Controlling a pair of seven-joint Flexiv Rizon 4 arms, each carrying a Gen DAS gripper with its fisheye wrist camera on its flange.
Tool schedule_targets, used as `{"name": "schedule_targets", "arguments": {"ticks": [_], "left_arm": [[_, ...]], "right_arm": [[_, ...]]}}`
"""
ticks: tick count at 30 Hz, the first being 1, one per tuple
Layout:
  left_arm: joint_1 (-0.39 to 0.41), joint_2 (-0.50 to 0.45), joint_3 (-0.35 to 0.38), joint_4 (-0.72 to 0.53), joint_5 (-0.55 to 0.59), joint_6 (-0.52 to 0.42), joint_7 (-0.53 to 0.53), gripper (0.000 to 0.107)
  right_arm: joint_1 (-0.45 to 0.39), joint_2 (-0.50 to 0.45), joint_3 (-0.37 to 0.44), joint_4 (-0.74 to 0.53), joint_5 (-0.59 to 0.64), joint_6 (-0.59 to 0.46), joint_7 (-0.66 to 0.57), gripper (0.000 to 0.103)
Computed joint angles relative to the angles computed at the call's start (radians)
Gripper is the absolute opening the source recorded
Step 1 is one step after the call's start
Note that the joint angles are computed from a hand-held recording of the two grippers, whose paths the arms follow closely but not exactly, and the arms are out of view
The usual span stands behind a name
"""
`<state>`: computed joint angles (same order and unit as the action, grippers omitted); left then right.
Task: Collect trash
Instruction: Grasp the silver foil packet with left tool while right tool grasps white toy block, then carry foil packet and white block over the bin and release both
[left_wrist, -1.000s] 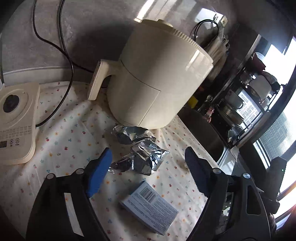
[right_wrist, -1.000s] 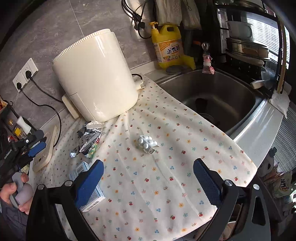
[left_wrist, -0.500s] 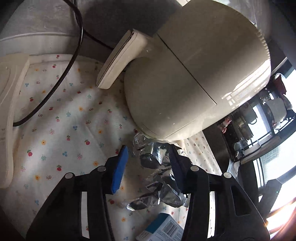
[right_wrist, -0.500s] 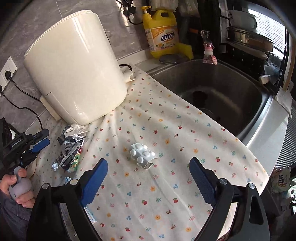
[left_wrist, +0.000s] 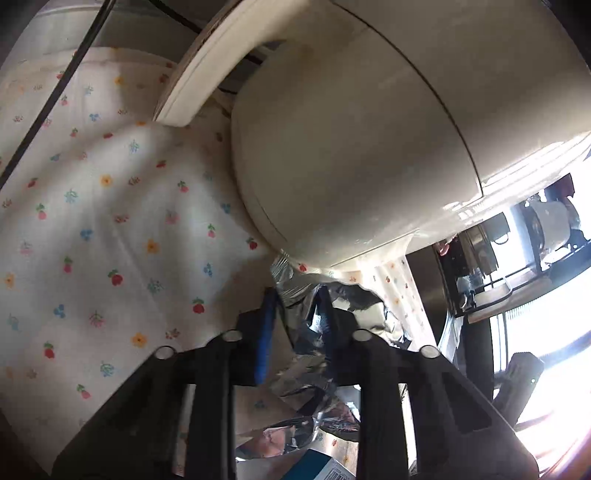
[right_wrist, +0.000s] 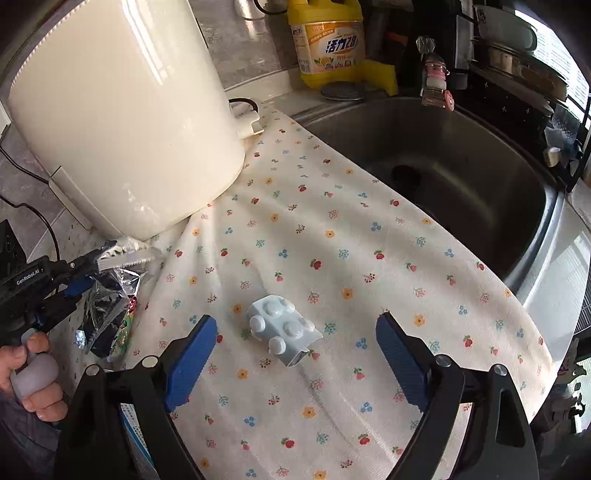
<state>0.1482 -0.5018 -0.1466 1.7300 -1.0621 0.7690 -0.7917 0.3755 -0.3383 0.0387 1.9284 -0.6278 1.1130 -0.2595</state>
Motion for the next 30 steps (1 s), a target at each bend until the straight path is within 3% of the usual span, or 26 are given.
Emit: {"name": "schedule_targets", "arguments": {"ticks": [1, 2, 3, 4, 21, 30], "left_arm": [[-0.001, 0.004, -0.002, 0.006, -0.008, 0.007, 0.008, 0.016], [0.0, 0.007, -0.003, 0.01, -0.016, 0.012, 0.018, 0.015], [0.0, 0.012, -0.003, 0.015, -0.025, 0.016, 0.026, 0.013], [0.0, 0.017, -0.003, 0.02, -0.033, 0.019, 0.032, 0.013], [-0.043, 0.192, 0.051, 0.149, -0.193, 0.061, 0.173, 0.012], [-0.14, 0.337, 0.086, 0.28, -0.265, 0.081, 0.267, 0.013]], "right_arm": [[-0.004, -0.005, 0.006, -0.005, 0.01, -0.003, -0.014, 0.077], [-0.01, -0.012, 0.016, -0.012, 0.031, -0.008, -0.039, 0.067], [-0.02, -0.018, 0.03, -0.018, 0.062, -0.007, -0.068, 0.049], [-0.027, -0.021, 0.041, -0.022, 0.094, -0.002, -0.09, 0.042], [-0.005, 0.13, 0.011, 0.14, -0.058, 0.111, 0.049, 0.042], [-0.103, 0.312, 0.07, 0.342, -0.237, 0.172, 0.251, 0.043]]}}
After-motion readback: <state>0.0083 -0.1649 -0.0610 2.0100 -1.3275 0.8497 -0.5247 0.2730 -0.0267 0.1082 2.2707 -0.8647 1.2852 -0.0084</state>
